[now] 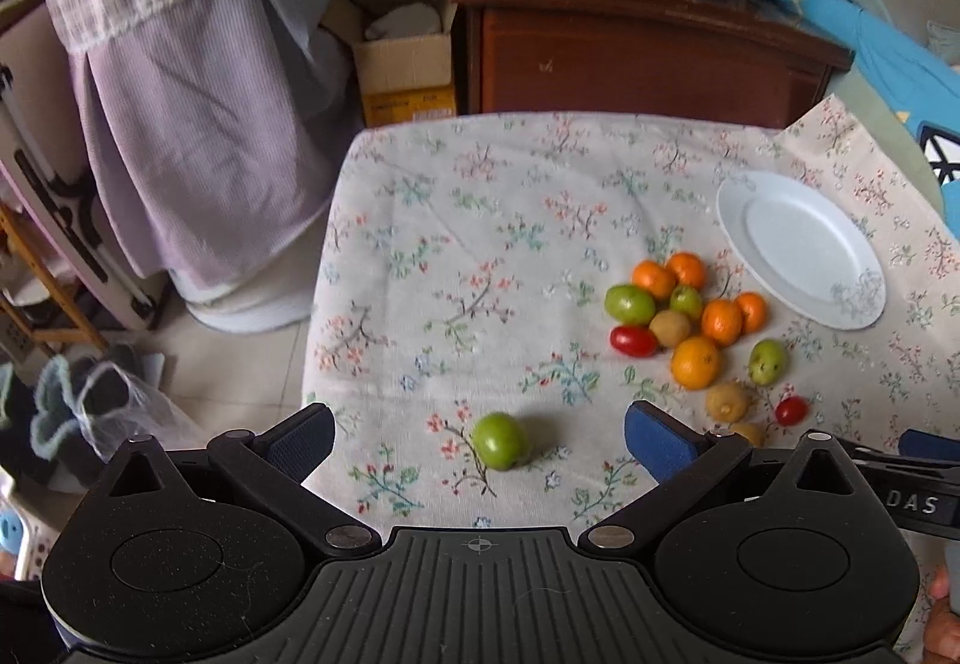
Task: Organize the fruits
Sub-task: 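Lower left tool to the green lime while right tool approaches the red cherry tomato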
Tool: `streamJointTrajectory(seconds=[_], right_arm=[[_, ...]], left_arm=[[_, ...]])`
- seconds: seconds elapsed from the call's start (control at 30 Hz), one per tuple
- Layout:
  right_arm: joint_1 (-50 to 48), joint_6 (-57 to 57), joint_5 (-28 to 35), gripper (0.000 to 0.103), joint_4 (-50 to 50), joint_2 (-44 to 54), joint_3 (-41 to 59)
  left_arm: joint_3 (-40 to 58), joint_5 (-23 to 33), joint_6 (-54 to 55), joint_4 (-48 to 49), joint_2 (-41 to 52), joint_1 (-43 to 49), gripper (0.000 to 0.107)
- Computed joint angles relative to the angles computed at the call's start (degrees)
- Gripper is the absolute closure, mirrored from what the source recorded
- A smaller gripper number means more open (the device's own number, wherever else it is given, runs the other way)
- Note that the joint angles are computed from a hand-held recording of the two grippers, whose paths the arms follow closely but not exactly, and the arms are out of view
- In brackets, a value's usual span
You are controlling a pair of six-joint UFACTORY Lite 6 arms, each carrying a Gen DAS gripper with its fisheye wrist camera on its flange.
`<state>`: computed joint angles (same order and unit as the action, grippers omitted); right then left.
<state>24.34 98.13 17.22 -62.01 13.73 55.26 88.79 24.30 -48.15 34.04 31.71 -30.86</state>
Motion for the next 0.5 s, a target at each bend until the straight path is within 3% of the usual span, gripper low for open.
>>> streamJointTrajectory(seconds=[0.3, 0.5], right_arm=[[-0.1, -3.3, -0.1, 0.001, 2.5, -1.9, 0.3], [-0.1, -13.0, -0.2, 0.001, 12.1, -2.3, 1.4]], left_arm=[[-4.4, 4.7, -3.3, 2.6, -8.0, -2.4, 0.004], [-0.6, 9.4, -1.3, -0.2, -7.9, -6.1, 0.004]])
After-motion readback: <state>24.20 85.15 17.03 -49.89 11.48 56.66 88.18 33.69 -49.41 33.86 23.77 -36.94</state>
